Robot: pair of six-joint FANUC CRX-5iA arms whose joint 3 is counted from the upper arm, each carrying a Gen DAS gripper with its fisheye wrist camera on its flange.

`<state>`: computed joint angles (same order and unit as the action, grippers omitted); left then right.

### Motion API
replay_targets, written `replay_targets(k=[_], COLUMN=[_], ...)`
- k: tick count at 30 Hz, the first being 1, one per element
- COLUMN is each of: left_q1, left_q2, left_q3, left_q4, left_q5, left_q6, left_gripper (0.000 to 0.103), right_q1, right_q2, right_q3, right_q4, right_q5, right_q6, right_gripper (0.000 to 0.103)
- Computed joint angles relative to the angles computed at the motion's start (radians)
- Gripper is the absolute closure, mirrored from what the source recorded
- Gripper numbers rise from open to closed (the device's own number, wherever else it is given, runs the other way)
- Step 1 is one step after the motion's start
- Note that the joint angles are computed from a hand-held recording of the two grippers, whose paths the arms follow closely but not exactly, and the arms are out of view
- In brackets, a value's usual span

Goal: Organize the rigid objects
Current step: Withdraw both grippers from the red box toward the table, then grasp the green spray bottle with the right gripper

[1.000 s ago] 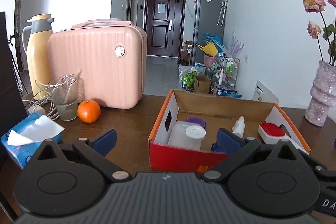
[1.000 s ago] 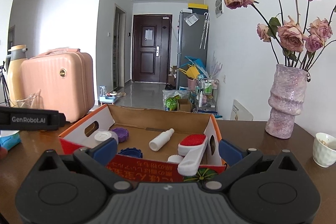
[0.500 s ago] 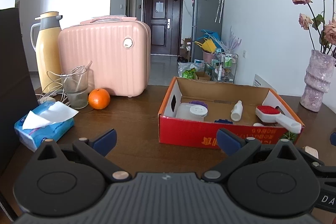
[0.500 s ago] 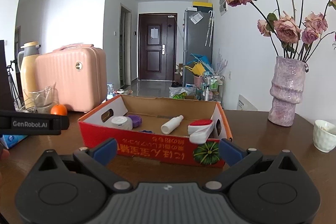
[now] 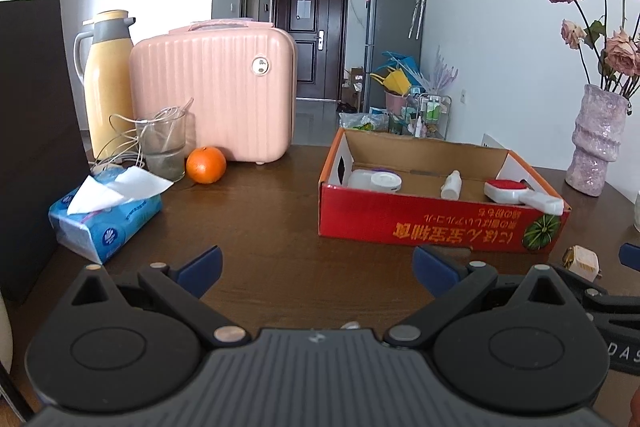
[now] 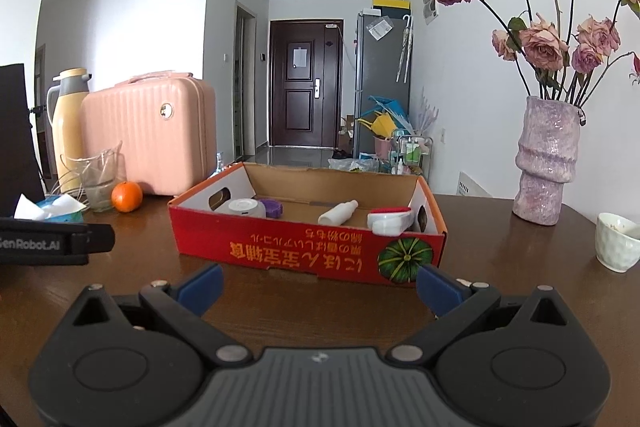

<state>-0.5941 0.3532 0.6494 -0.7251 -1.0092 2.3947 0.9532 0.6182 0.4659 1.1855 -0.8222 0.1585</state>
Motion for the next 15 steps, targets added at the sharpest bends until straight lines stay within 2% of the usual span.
replay_targets(k=[15], left_q1=[0.017], left_q2=[-0.078], left_q3=[-0.113], left_q4=[0.012], left_q5=[0.011], left_q6=[0.006], left_gripper=[0.000], right_q1=[0.033], right_q2=[0.007], right_q3=[0.014], right_q4=[-0.064], right_q5=[-0.019], right_q6=[0.032], right_gripper=[0.000])
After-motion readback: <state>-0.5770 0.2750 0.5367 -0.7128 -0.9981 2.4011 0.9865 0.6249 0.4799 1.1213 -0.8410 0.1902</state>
